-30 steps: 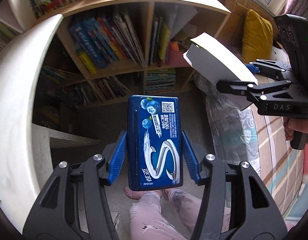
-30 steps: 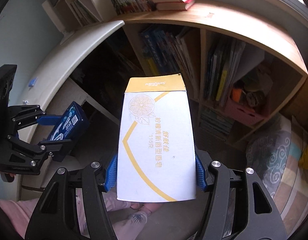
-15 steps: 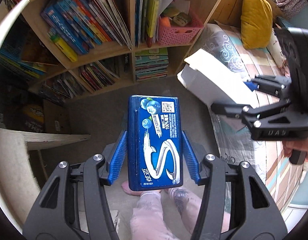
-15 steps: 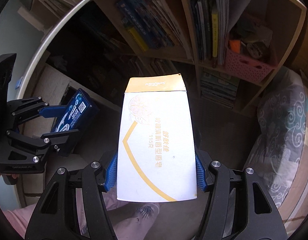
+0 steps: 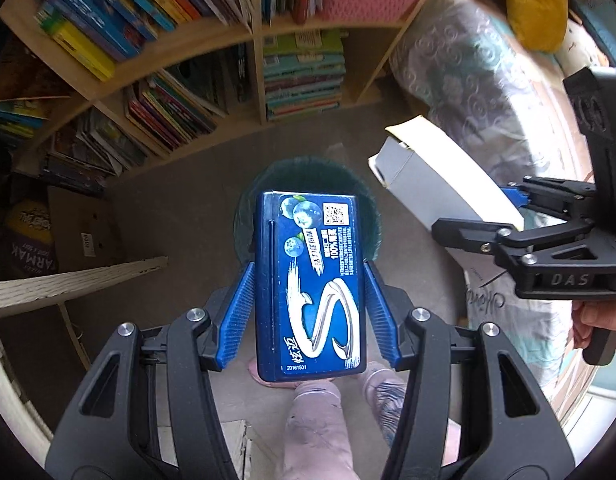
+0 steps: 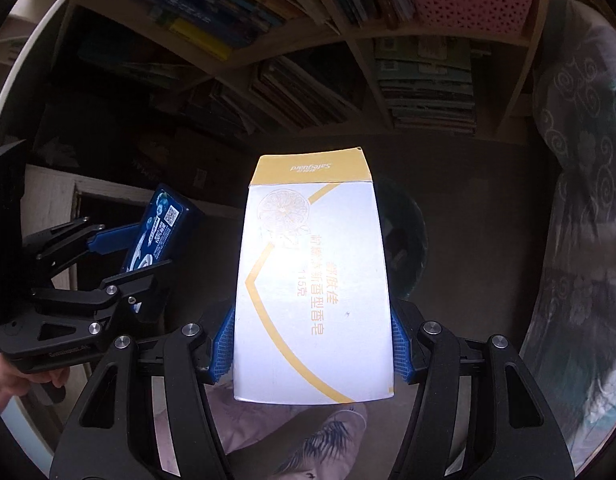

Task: Collect trash
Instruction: 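Carry the gum pack and white-gold box with both tools over the wastebasket, then open both tools to drop the gum pack and box into the wastebasket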

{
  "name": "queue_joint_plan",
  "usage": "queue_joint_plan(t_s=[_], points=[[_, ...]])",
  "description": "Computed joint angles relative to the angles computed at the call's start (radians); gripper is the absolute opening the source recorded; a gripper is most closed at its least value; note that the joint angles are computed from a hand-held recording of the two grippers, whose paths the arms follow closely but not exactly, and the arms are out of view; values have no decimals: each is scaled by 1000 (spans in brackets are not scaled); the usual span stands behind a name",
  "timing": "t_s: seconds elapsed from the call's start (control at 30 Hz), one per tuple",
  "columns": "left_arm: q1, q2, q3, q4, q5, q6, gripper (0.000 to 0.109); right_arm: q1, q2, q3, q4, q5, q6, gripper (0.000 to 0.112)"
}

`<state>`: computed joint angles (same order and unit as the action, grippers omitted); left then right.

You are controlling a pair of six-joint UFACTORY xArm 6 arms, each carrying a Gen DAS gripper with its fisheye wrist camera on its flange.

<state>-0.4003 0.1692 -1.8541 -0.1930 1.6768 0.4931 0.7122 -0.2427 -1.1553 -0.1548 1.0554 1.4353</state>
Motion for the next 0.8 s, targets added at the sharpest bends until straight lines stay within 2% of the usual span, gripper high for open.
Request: queue_joint_plan(t_s=[0.3, 0.8], points=[[-15, -22, 151, 13, -97, 40, 51, -35, 2, 97, 50, -96, -33, 61], [-50, 19, 193, 32, -167, 14, 52, -91, -6, 203, 107, -225, -62, 62]])
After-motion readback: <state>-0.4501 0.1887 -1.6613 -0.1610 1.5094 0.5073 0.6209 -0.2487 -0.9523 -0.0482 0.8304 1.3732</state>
